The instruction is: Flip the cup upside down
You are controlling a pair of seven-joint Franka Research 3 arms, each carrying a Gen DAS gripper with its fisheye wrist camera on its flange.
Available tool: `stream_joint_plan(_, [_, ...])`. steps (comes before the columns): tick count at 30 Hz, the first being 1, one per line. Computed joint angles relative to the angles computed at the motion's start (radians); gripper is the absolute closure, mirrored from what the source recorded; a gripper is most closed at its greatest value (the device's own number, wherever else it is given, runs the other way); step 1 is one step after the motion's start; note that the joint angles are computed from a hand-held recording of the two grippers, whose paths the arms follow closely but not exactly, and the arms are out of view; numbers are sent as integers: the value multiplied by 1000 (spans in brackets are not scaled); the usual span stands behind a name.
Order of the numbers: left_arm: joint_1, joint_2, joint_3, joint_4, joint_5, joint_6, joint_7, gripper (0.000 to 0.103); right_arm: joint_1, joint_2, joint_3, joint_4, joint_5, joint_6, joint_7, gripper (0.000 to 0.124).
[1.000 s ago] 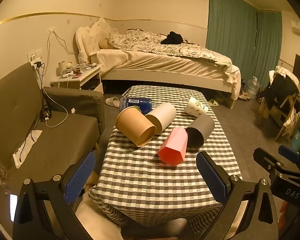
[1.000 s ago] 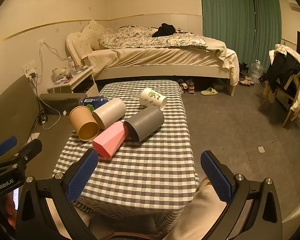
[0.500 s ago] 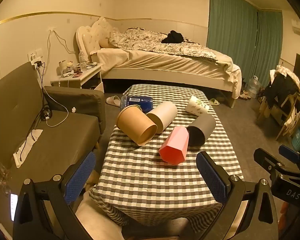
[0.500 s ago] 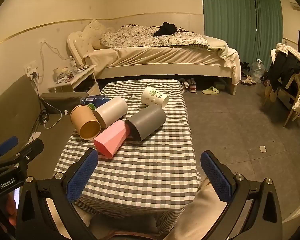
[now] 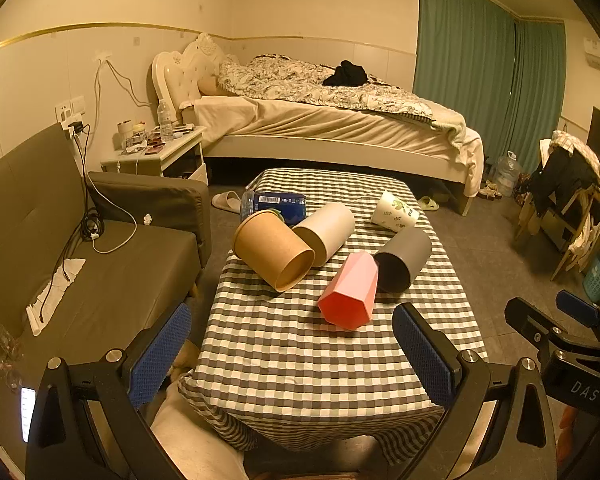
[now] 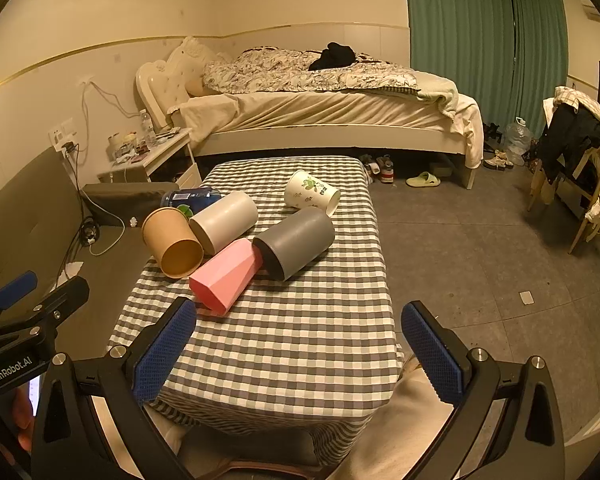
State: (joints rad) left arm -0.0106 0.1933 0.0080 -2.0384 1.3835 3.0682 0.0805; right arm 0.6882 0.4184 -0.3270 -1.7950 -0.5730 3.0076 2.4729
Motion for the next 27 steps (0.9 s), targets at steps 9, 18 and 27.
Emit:
stream_joint_plan(9, [-1, 0, 0, -1, -9, -1, 9, 0, -3, -1, 4, 1, 7, -5, -8, 21])
stream_joint_plan(18, [-2, -4, 2, -7, -8, -1, 8, 0, 11, 13, -6, 1, 13, 3, -3, 21])
stream_joint_plan(27, [0, -4, 0, -8, -9, -1, 10, 0, 2, 5, 2, -11, 43, 7, -30, 21])
